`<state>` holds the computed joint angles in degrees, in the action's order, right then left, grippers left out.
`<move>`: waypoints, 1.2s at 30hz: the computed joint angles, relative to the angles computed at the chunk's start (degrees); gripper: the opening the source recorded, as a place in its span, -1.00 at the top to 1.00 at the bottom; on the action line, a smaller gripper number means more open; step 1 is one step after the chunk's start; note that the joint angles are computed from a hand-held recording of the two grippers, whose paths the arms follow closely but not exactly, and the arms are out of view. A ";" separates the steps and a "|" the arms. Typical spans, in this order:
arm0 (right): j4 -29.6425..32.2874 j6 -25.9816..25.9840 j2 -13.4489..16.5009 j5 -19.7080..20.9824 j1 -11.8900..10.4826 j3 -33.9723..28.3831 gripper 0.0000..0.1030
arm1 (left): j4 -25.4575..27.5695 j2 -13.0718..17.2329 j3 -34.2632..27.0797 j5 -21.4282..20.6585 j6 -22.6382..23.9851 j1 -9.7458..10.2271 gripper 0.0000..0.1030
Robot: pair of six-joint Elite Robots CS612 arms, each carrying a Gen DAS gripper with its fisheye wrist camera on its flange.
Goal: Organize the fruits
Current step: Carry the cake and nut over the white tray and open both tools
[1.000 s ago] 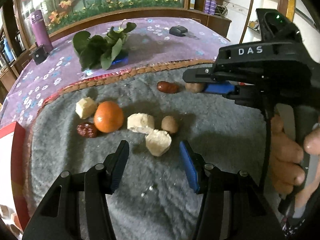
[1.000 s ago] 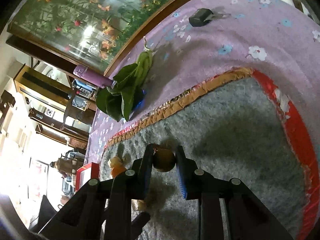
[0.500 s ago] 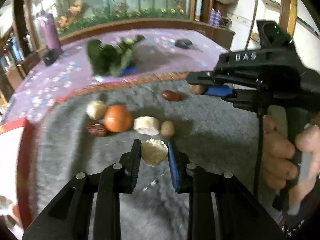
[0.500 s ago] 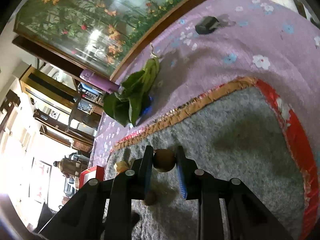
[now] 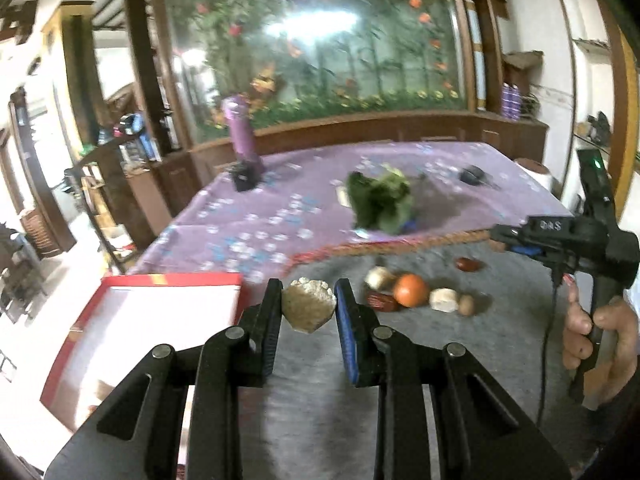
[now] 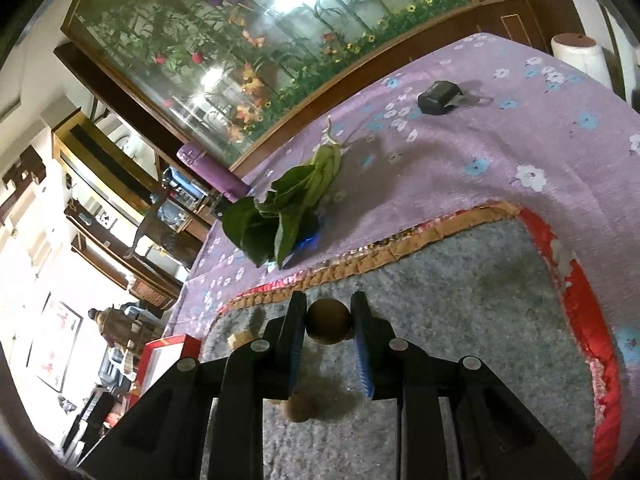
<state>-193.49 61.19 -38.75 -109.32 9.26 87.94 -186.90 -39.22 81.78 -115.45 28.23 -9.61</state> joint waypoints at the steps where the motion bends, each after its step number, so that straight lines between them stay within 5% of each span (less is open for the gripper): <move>1: 0.28 -0.12 -0.05 -0.40 0.01 0.14 0.54 | -0.52 0.20 -0.27 0.23 -0.60 0.24 0.54; 21: 8.52 -1.90 0.10 -8.70 2.05 -2.43 0.54 | -2.00 4.05 -7.40 1.37 -9.08 4.83 0.54; 27: 7.23 -7.92 2.65 -4.92 3.98 -8.44 0.55 | -0.85 4.95 -9.10 1.45 -10.08 5.62 0.54; 36: 9.73 -18.20 8.37 5.87 6.65 -22.37 0.55 | 0.16 5.96 -10.89 1.86 -11.20 6.58 0.54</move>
